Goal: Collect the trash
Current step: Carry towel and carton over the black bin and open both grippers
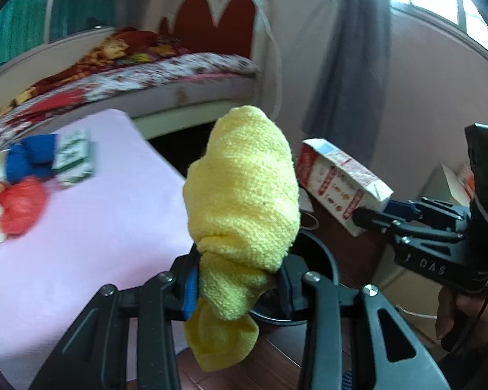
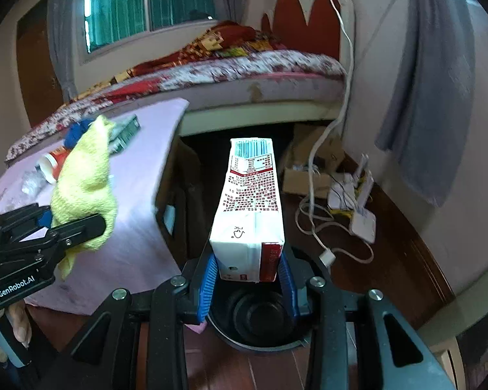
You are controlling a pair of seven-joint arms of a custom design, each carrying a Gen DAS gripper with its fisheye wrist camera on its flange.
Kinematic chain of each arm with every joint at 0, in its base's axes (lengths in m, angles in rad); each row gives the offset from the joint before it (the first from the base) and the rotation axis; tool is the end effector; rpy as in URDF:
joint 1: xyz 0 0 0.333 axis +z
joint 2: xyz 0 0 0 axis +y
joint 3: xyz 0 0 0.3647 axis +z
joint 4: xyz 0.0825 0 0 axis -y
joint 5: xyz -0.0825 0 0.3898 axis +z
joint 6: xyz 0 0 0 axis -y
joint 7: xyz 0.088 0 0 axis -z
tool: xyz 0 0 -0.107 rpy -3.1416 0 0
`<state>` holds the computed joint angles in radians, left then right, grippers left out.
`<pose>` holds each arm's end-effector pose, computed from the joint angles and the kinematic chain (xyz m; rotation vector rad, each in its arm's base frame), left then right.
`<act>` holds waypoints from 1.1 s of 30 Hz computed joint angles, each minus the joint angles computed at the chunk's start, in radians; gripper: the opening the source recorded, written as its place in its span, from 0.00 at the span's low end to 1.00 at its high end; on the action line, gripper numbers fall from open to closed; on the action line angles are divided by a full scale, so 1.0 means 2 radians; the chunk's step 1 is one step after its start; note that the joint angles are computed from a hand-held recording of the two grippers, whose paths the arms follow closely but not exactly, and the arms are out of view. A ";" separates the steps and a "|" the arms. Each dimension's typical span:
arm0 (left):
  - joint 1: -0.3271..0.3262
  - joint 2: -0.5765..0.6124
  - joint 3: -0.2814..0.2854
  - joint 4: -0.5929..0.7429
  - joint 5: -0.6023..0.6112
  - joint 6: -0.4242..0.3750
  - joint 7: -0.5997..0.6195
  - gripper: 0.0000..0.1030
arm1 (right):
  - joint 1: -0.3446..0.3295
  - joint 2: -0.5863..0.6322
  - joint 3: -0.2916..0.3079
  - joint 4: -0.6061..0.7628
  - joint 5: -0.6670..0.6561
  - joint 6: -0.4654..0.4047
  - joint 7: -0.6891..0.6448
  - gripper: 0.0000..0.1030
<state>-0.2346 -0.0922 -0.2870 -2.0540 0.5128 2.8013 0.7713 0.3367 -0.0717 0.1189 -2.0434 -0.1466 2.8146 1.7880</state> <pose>0.4859 -0.3137 0.6170 -1.6211 1.8727 -0.9992 0.5217 0.2661 0.6202 -1.9473 1.3481 -0.5854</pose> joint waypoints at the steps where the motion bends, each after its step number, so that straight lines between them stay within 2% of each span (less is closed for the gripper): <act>1: -0.005 0.009 -0.001 0.006 -0.011 0.000 0.012 0.39 | -0.001 -0.003 -0.003 -0.007 0.005 -0.001 -0.005 0.37; 14: -0.056 0.081 0.005 0.041 -0.105 -0.024 0.088 0.39 | -0.017 -0.012 -0.025 -0.057 0.083 -0.022 -0.086 0.37; 24: -0.058 0.128 0.010 0.067 -0.197 -0.042 0.143 0.40 | -0.024 0.059 -0.024 -0.007 0.150 -0.071 -0.187 0.37; 25: -0.060 0.131 0.012 0.068 -0.197 -0.041 0.139 0.50 | -0.027 0.067 -0.023 0.002 0.164 -0.079 -0.198 0.37; 26: -0.069 0.129 0.022 0.064 -0.175 -0.039 0.108 0.68 | -0.029 0.074 -0.022 0.009 0.173 -0.087 -0.203 0.38; 27: -0.075 0.129 0.030 0.065 -0.156 -0.045 0.083 0.77 | -0.030 0.083 -0.022 0.018 0.173 -0.096 -0.198 0.47; 28: -0.077 0.126 0.034 0.060 -0.144 -0.040 0.063 0.86 | -0.028 0.091 -0.027 0.025 0.147 -0.102 -0.169 0.60; 29: -0.076 0.125 0.034 0.058 -0.140 -0.037 0.056 0.89 | -0.027 0.094 -0.029 0.025 0.134 -0.097 -0.154 0.81; 33: -0.077 0.112 0.034 0.047 -0.113 -0.050 0.028 0.94 | -0.035 0.092 -0.033 0.021 0.125 -0.088 -0.114 0.82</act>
<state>-0.3884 0.1320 -0.2197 -1.9599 0.2874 2.7023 0.8282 0.2673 0.1118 0.0524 -2.0020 0.1037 2.6391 1.5599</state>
